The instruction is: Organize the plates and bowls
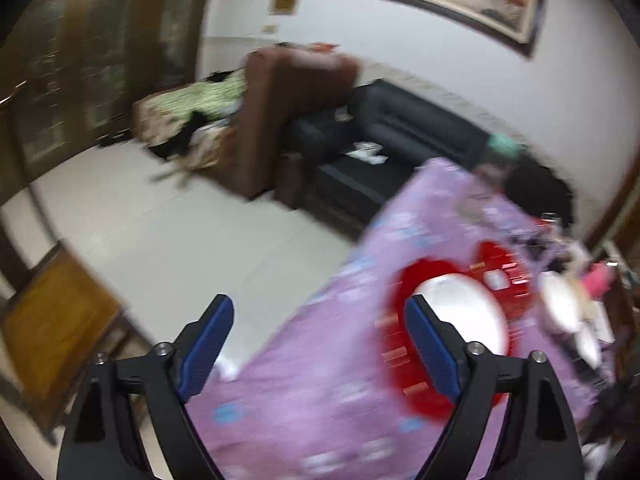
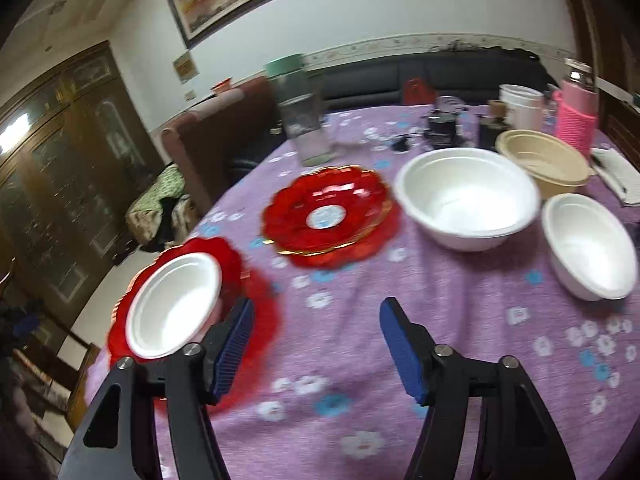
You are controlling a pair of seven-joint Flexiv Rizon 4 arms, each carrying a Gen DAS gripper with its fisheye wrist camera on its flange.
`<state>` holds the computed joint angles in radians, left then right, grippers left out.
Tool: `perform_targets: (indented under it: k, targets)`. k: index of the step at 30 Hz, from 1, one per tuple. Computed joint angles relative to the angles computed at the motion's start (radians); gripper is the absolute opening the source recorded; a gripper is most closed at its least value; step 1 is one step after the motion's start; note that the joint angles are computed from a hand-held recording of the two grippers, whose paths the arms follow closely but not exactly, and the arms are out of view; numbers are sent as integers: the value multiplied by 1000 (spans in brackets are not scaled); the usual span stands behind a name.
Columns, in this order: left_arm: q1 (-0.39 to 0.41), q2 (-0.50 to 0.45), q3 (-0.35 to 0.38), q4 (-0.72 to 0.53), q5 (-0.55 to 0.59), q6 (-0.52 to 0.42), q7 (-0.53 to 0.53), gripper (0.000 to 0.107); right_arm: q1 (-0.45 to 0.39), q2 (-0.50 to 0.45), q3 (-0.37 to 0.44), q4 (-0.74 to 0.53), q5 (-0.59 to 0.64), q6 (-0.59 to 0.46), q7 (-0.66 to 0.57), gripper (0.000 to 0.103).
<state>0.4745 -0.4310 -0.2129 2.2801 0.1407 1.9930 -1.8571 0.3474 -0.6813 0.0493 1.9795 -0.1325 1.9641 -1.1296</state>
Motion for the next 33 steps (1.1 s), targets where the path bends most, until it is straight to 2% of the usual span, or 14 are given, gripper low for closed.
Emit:
perform_targets:
  k: [3, 4, 6, 8, 13, 16, 18, 21, 27, 33]
  targets:
    - [-20, -34, -87, -96, 6, -78, 31, 89, -24, 0, -7, -11, 2, -29, 12, 73]
    - [-4, -59, -129, -136, 6, -109, 51, 89, -38, -1, 0, -17, -4, -40, 17, 73]
    - [15, -109, -221, -220, -15, -178, 97, 89, -86, -11, 34, -43, -33, -69, 29, 73]
    - [-20, -161, -246, -316, -55, -251, 146, 89, -160, -33, 104, -88, -80, -118, 48, 73]
    - [-205, -272, -137, -600, -137, -492, 256, 89, -332, -131, 309, -229, -161, -241, 75, 73]
    - [-295, -365, -64, -781, -178, -642, 293, 89, -381, -207, 390, -329, -154, -309, 78, 73]
    - [-318, -402, -46, -845, -212, -700, 314, 89, -387, -247, 417, -391, -132, -359, 73, 73]
    - [-377, -479, 18, -984, -254, -802, 312, 89, -369, -288, 420, -462, -98, -410, 60, 73]
    - [-462, -627, 120, -1250, -320, -990, 340, 89, -294, -326, 355, -559, -36, -454, 40, 73]
    - [-502, -762, 172, -1483, -362, -1150, 344, 89, -245, -342, 302, -617, 15, -464, 14, 73]
